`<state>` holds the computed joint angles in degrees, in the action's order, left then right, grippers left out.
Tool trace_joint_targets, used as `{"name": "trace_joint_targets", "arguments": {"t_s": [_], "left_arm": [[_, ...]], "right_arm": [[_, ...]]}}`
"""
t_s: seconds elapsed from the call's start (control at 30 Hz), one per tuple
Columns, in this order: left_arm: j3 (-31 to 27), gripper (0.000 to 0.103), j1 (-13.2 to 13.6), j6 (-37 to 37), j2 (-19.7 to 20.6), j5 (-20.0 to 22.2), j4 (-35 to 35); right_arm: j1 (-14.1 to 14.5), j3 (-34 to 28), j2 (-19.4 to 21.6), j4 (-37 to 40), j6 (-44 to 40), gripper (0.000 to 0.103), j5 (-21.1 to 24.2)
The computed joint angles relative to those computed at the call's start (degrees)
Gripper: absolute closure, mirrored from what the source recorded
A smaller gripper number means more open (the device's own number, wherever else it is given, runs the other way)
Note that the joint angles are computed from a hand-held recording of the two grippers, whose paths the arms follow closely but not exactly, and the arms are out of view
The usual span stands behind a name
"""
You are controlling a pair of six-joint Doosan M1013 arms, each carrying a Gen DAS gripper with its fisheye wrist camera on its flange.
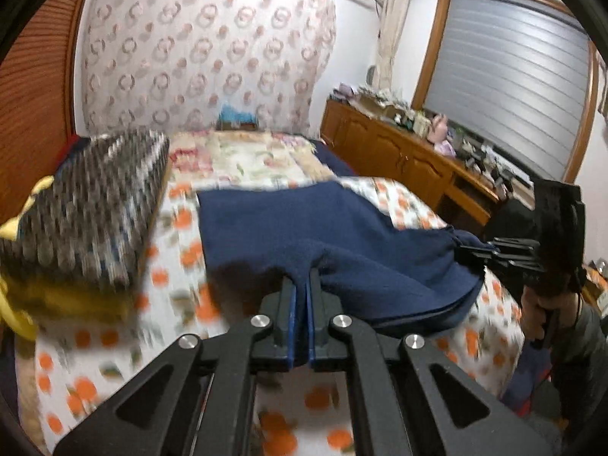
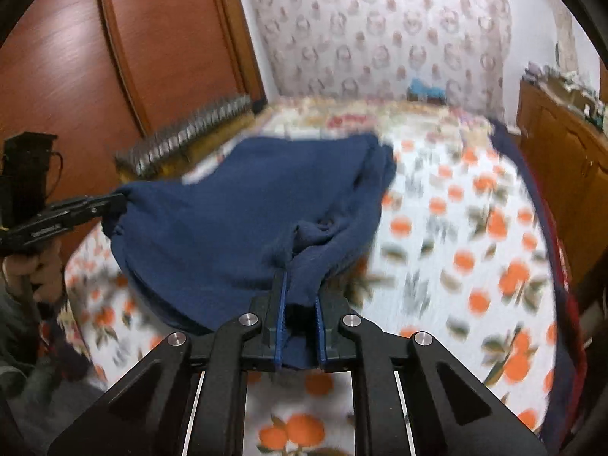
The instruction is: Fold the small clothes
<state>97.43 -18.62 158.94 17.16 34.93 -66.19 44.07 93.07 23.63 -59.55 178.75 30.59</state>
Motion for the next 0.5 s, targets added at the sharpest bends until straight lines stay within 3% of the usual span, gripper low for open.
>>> {"name": "trace_joint_targets", "arguments": {"t_s": [0.13, 0.3, 0.5], "left_arm": [[-4.91, 0.101, -0.79, -4.30, 2.52, -1.91, 2.88], [-11.69, 0.101, -2.00, -15.08, 6.77, -4.10, 13.37], [-17.88, 0.101, -2.20, -26.01, 11.15, -1.31, 22.34]], "right_arm": [[-1.73, -2.92, 0.48, -0.90, -2.50, 0.094, 0.40], [-5.06, -7.35, 2.38, 2.74, -8.69, 0.094, 0.72], [-8.36, -11.97, 5.37, 11.18, -18.15, 0.093, 1.11]]}}
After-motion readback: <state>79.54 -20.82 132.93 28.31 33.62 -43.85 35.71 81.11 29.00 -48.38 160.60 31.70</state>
